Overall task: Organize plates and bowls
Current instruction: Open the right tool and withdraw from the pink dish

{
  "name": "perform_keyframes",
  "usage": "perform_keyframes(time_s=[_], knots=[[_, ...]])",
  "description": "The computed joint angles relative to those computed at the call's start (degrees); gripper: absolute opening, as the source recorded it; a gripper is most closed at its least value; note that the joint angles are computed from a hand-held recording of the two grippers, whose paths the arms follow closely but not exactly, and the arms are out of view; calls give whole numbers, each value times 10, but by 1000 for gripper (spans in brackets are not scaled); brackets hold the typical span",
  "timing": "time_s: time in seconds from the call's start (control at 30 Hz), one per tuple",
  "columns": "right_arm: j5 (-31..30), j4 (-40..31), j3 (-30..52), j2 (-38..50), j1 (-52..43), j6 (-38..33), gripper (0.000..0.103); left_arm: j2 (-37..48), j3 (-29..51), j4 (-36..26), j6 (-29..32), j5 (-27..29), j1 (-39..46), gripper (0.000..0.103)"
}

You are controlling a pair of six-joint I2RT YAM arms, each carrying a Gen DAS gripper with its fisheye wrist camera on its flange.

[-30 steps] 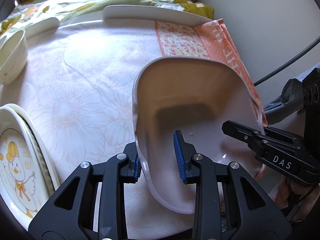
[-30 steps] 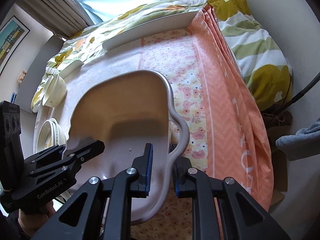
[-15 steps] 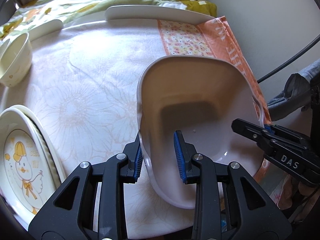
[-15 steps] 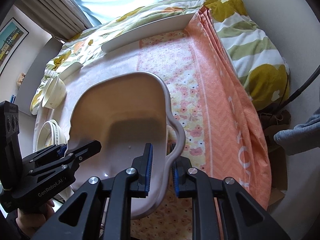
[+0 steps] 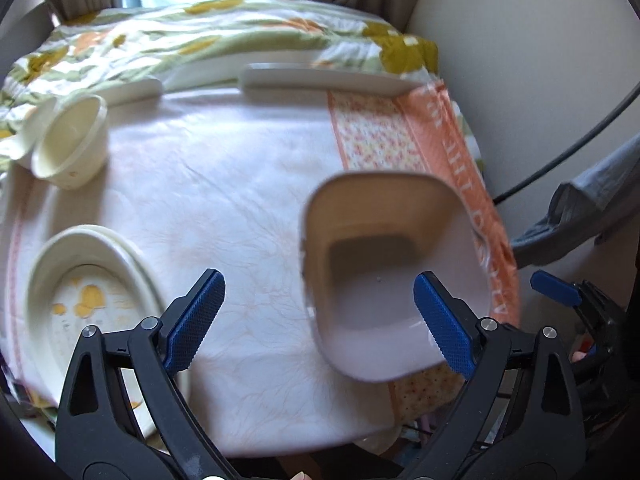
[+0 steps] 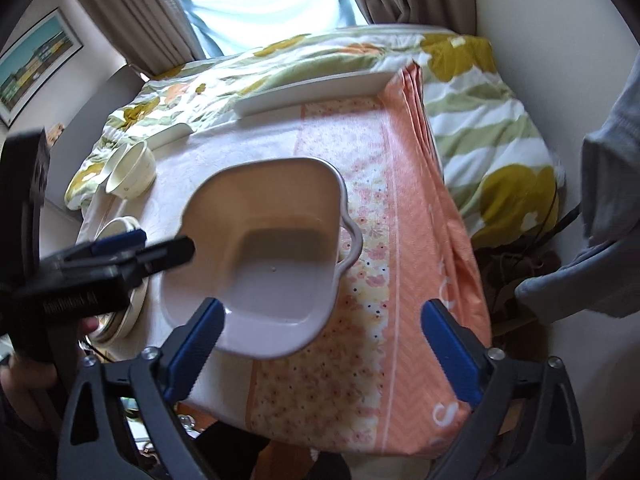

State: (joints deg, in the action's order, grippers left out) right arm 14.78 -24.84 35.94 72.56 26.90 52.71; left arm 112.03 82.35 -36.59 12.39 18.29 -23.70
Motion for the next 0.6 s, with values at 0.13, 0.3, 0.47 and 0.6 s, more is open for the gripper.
perform_keyframes(time_s=[0.13,0.3,0.47,0.6], knots=[[32,-23,43,-10,31,-27,102,-45,3,-17,9,-9,34,96],[55,-30,142,37,46,-101,102,-78,44,-42,27,4,108,99],[68,-32,278,129,49,-155,102,-47,136,-58,50,10,187,103],[53,-52,417,237,41,-173,102,61,296,-123,68,29,242,103]])
